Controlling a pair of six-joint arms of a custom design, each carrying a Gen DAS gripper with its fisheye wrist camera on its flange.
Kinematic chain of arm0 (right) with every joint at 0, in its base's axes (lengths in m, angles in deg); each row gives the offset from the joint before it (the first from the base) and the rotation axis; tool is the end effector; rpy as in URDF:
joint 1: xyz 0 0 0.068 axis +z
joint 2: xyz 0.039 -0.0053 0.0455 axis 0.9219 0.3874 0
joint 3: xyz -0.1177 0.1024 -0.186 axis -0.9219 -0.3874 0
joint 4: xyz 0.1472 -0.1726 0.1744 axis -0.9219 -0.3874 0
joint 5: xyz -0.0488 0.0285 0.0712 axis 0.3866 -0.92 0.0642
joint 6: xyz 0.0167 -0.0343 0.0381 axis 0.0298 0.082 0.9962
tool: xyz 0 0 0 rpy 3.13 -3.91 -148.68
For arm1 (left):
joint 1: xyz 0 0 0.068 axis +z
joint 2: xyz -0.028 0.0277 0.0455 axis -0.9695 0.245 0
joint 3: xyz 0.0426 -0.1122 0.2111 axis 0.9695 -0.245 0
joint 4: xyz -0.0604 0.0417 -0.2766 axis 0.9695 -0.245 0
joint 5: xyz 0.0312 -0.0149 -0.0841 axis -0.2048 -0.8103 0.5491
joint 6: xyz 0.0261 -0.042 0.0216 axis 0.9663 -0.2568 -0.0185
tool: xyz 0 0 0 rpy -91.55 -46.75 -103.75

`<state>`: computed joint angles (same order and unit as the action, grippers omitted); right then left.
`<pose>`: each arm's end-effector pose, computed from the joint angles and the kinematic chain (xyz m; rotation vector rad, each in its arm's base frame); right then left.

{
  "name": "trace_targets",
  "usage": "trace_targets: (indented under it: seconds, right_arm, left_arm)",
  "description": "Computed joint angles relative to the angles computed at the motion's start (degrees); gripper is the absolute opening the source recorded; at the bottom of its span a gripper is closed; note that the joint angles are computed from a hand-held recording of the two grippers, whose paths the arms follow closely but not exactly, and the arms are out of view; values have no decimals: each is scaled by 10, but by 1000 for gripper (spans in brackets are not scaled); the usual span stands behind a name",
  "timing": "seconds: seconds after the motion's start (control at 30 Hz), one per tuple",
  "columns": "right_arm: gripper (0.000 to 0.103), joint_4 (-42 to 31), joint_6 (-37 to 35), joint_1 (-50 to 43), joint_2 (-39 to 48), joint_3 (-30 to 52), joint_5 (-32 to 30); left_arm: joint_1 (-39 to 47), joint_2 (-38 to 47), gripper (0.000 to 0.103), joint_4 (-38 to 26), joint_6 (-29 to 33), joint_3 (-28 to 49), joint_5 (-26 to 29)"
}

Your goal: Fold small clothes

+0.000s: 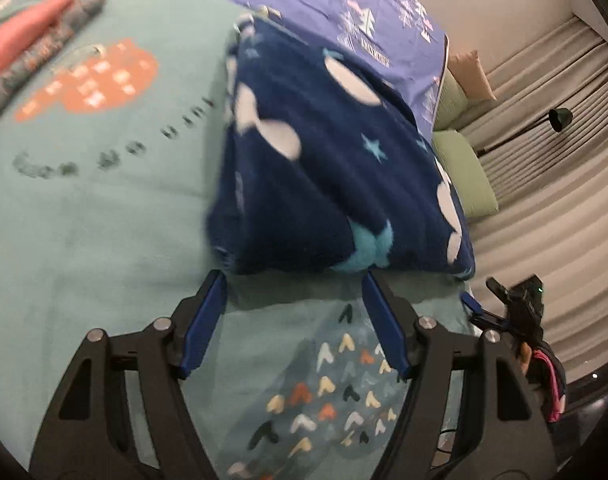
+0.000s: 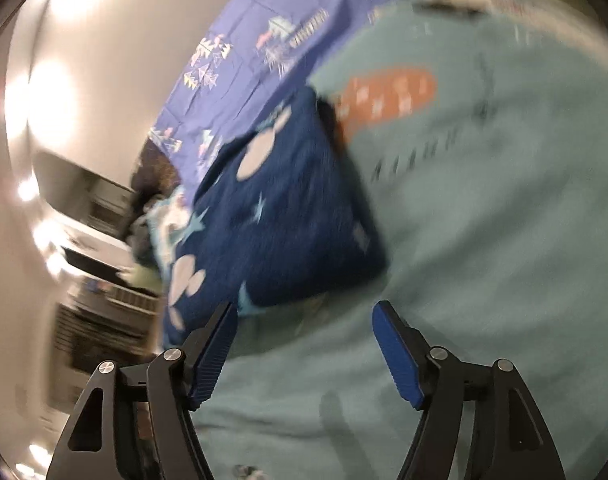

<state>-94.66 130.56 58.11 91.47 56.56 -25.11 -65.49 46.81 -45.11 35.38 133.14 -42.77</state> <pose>0.2002 -0.0149 0.2159 0.8422 2.1048 0.9309 0.3960 0.0462 0.2397 0.3401 2.5895 -1.0134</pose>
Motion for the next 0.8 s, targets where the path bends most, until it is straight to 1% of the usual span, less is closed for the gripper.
trace_targets:
  seconds: [0.03,0.07,0.13,0.17,0.2,0.23,0.27,0.3,0.33,0.4,0.47,0.5,0.53,0.57,0.6,0.63,0.67,0.7,0.73,0.77,0.8]
  right_arm:
    - [74,53,21,3,25,-7,-3]
    - [75,81,33,7,43,-5,9]
    - [77,134,51,15,95,13,40]
    - [78,154,57,17,128,28,49]
    - [77,160,62,19,157,47,59]
    - [60,151,61,26,179,66,75]
    - [15,141,54,31,192,81,85]
    - [16,118,43,34,199,99,87]
    - [14,123,52,39,192,97,94]
    - [12,95,46,43,141,91,102]
    - [11,48,30,57,89,95,120]
    - [11,7,24,73,47,95,132]
    - [11,-15,22,81,27,95,136]
    - [11,-56,24,104,-11,93,153]
    - [11,-102,31,133,-51,88,174]
    - [11,-145,41,164,-89,82,195]
    - [11,-189,58,203,-128,73,223]
    - [12,-238,90,269,-166,64,267]
    - [13,-263,108,308,-180,58,292]
    - [15,-301,136,361,-185,57,323]
    - [20,-342,162,400,-177,63,345]
  left_arm:
    - [-10,-2,71,18,-14,-7,3]
    - [-21,-3,71,43,-32,-11,5]
    - [-41,3,71,105,-106,-12,-1]
    - [-46,2,65,128,-132,-19,3]
    - [-51,10,39,148,-161,-14,4]
    - [-55,23,30,146,-175,2,7]
    - [-58,32,26,138,-187,14,13]
    - [-59,18,23,144,-188,7,8]
    - [-59,0,22,145,-175,-3,0]
    - [-56,-46,20,141,-145,-28,-11]
    - [-43,-75,20,100,-104,-28,3]
    - [-36,-93,20,78,-80,-31,6]
    - [-28,-109,20,54,-53,-36,6]
    - [-17,-128,20,23,-17,-43,6]
    - [4,-154,21,-16,34,-61,7]
    - [12,-166,21,-34,57,-70,4]
    - [29,-190,21,-61,95,-95,0]
    - [48,-207,22,-84,127,-118,-7]
    - [65,-224,23,-99,155,-143,-16]
    - [85,-248,25,-108,183,-178,-36]
    - [103,-256,28,-107,200,-196,-49]
